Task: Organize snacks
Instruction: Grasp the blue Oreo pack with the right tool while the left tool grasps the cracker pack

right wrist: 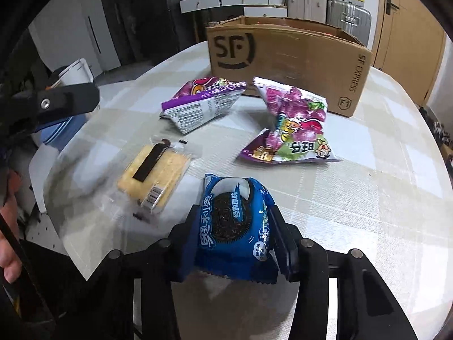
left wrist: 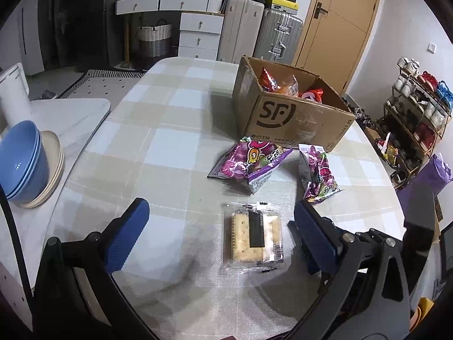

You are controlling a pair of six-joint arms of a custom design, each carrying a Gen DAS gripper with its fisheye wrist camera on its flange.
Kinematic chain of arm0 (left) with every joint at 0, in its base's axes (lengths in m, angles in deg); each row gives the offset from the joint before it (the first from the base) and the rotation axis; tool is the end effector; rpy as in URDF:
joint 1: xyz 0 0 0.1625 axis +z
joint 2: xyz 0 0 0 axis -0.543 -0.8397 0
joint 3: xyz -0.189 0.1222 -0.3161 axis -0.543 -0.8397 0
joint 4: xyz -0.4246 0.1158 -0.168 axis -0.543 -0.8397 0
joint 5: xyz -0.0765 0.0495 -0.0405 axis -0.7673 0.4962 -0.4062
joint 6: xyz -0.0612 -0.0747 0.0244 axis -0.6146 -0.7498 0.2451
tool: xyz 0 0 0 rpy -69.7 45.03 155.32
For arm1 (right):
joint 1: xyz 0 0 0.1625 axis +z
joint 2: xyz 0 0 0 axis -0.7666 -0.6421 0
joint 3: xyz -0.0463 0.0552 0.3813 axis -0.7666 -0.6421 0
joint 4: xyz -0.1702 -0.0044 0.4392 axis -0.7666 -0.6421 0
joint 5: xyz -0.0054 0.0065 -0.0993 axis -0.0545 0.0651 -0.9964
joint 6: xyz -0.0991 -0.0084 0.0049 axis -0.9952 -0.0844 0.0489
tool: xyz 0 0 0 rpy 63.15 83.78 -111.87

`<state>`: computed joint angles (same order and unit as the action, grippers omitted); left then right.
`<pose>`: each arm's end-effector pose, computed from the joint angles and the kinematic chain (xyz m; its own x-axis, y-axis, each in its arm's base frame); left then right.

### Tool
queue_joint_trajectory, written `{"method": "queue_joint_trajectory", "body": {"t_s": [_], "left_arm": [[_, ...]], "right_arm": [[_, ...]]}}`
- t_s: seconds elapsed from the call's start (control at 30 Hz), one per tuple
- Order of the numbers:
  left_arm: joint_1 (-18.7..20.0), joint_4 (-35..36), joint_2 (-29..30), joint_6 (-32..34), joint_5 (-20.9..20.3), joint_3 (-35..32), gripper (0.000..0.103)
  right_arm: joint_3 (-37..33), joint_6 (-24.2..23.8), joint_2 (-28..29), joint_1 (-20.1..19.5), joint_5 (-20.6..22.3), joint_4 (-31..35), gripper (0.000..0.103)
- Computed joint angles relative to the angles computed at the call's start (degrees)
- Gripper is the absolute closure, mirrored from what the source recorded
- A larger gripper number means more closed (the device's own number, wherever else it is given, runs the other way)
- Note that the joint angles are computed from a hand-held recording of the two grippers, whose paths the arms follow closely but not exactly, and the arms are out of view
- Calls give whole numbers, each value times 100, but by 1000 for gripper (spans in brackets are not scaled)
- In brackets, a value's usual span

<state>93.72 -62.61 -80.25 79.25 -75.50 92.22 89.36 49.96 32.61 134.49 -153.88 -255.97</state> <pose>-0.2557 -0.8340 0.0472 -0.7628 0.3746 -0.5271 0.5973 0.7206 -0.3522 0.0159 -0.7190 0.1400 -0.7545 0.0509 0.6543 -0.3705 0.7898 -0.4888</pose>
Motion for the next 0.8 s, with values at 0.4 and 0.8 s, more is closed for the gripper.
{"method": "queue_joint_trajectory", "body": {"t_s": [0.4,0.8], "left_arm": [[88,491,165,-303,123,-291,1],[64,1333,665,-372,144,-804,1]], "right_arm": [[438,514,-597,-245,871,288,58],[995,664,-1236,-397,1501,194,58]]}}
